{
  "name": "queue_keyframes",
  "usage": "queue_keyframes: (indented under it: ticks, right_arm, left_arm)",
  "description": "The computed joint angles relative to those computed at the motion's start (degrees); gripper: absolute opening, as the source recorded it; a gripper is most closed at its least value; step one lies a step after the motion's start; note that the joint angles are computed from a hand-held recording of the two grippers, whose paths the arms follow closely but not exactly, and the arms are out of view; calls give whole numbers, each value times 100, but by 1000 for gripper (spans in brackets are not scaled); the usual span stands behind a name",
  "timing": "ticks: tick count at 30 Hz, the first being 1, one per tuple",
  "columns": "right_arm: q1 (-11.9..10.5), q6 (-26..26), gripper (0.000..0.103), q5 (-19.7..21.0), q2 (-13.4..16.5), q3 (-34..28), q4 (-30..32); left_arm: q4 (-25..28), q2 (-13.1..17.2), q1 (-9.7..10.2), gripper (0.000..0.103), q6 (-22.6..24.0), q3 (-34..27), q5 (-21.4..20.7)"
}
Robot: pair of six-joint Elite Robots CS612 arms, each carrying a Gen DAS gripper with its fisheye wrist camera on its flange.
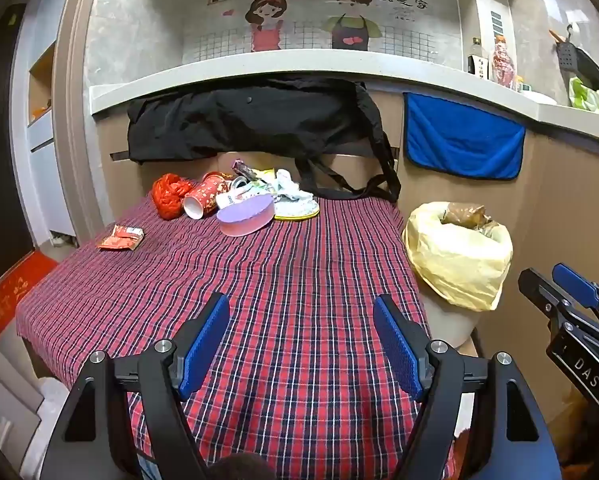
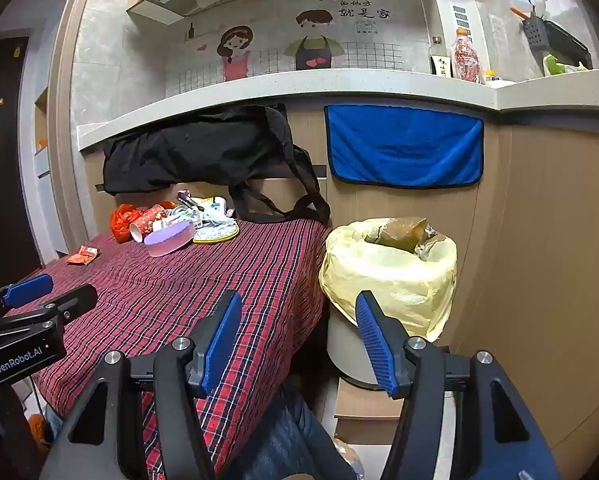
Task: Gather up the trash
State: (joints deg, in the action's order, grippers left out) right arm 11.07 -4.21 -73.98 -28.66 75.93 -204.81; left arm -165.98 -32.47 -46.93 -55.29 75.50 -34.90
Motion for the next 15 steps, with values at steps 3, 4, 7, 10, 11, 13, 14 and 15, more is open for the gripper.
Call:
queue_keyframes:
  ticks: [3, 4, 7, 10, 11, 13, 14, 15]
  right_arm:
    - [-1, 20, 56, 7, -3, 5, -1]
    - [-1, 19, 56, 0, -4, 8, -7]
    - [-1, 20, 56, 6, -9, 8, 30]
    - [0, 16, 56, 3, -6, 3, 30]
    - [-4, 26, 56, 15, -9, 5, 34]
    - [-5, 29, 56, 9, -10, 6, 33]
    - [-4, 25, 56, 7, -9, 3, 39]
    - [-3, 24, 56, 3, -9, 1, 42]
  left_arm:
    - [-1, 8, 2, 74, 56, -3, 44]
    - [-5, 15, -3, 74, 87, -9, 79]
    - [-2, 21, -7, 74, 117, -15, 108]
    - [-8, 23, -5, 74, 126, -16, 110]
    - [-21, 27, -2, 74, 136, -17, 112]
    - [-7, 6, -13, 74, 123, 2, 116]
    - [-9, 6, -14, 74, 124, 3, 120]
    - [-10, 7, -16, 74, 122, 2, 127]
